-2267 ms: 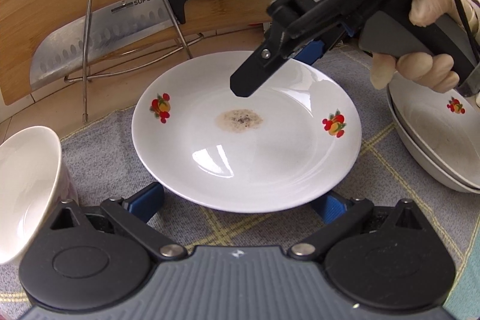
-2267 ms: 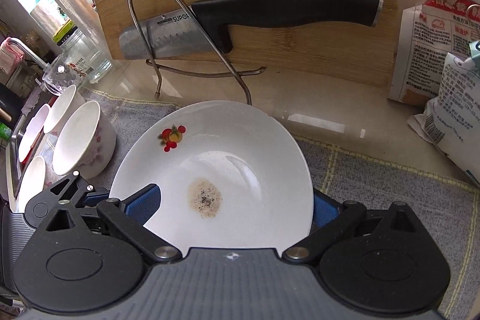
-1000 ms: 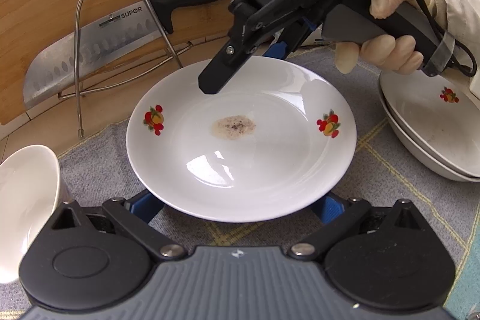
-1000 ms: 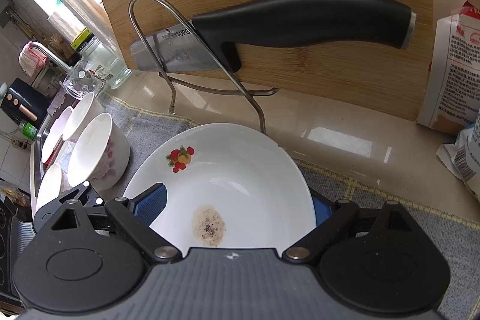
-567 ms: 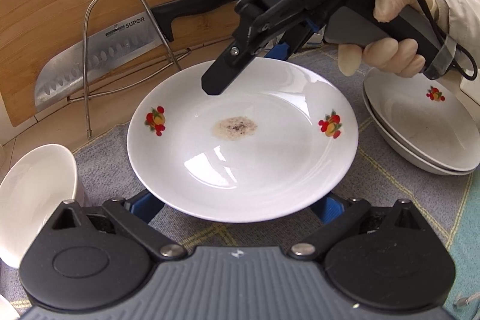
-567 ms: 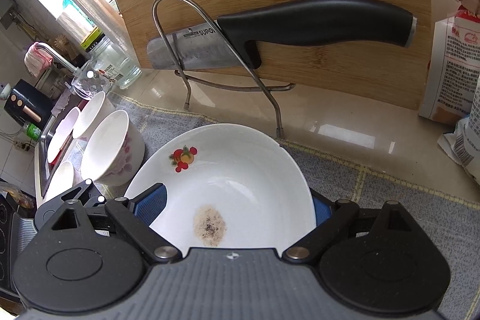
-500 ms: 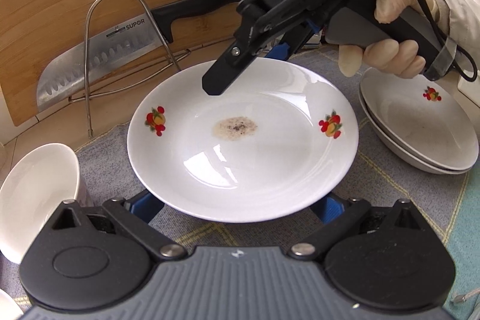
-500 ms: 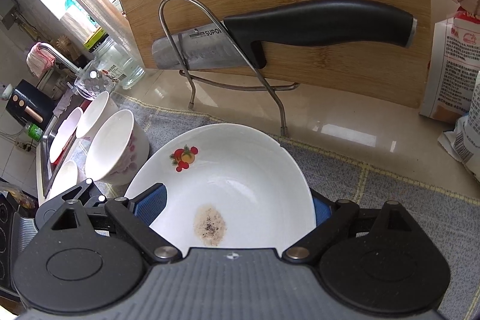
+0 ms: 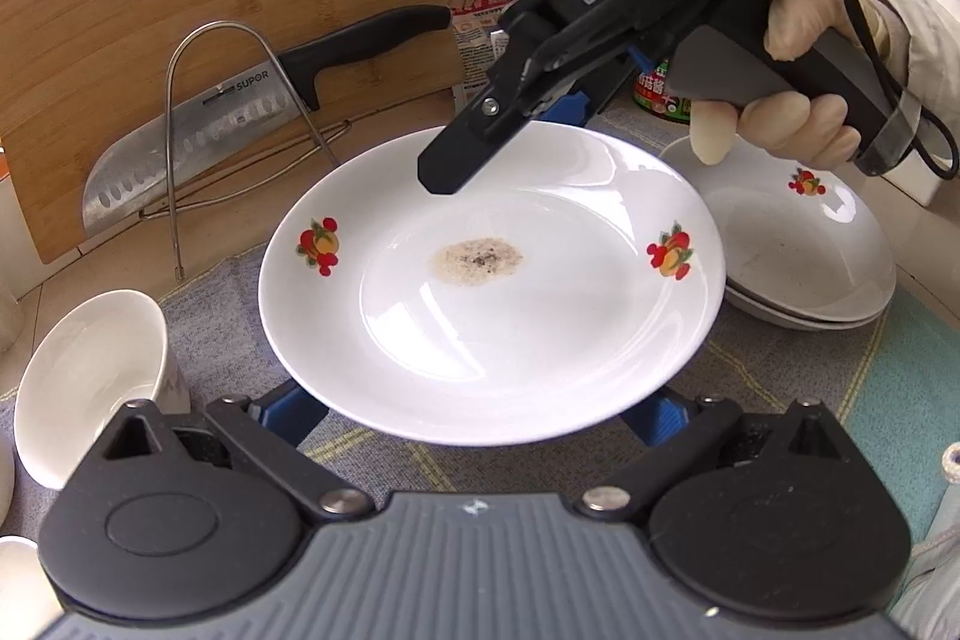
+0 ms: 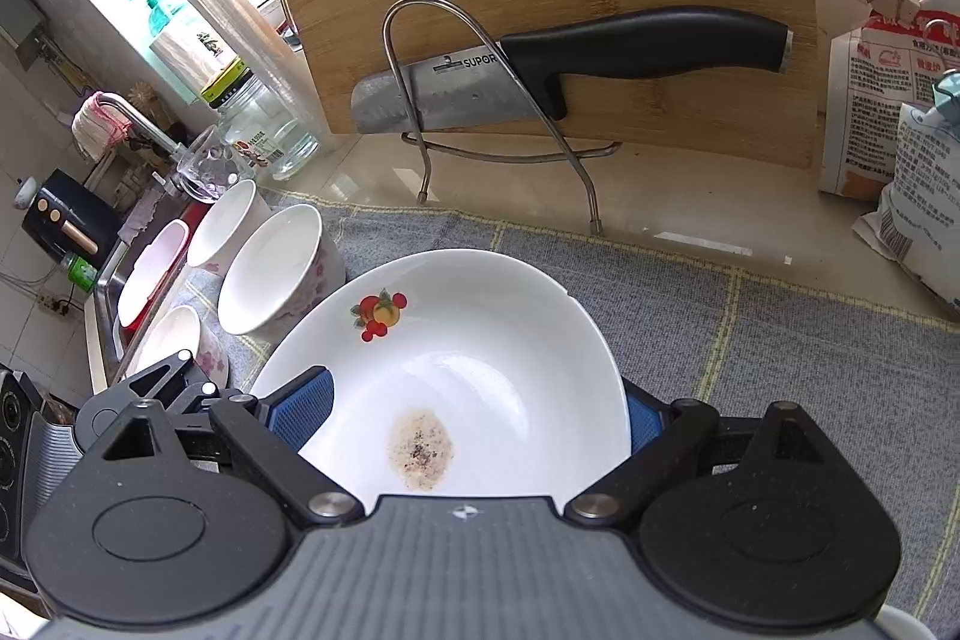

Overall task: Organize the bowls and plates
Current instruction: 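Lift and carry the stained plate with the right tool toward the plate stack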

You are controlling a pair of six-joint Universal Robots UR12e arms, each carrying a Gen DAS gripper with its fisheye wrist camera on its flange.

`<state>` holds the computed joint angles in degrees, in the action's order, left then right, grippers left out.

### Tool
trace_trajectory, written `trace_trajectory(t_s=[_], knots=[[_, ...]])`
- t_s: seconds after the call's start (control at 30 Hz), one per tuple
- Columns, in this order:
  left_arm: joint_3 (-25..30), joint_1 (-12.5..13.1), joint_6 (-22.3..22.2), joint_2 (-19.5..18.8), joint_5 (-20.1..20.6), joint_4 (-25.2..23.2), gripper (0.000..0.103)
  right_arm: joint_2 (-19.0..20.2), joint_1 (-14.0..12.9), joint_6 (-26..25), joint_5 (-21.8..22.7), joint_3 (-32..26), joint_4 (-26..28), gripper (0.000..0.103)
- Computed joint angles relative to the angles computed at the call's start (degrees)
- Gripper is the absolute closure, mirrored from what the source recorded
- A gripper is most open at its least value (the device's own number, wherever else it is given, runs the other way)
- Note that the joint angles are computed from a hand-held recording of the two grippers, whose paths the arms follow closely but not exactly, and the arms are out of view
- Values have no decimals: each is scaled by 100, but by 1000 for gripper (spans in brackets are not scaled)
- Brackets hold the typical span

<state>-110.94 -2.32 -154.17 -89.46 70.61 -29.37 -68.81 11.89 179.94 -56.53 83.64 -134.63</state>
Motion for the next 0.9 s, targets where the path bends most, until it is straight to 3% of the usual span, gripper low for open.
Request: trace_trajectory(t_s=[0.43,0.9], knots=[[98,53,510,-50,-353,-267,2,-496,-16,477,-239,649,-514,5],[288,-56,1184,-230,-768,-549,2,-1106,-126,1158,-669,1422,-1063,5]])
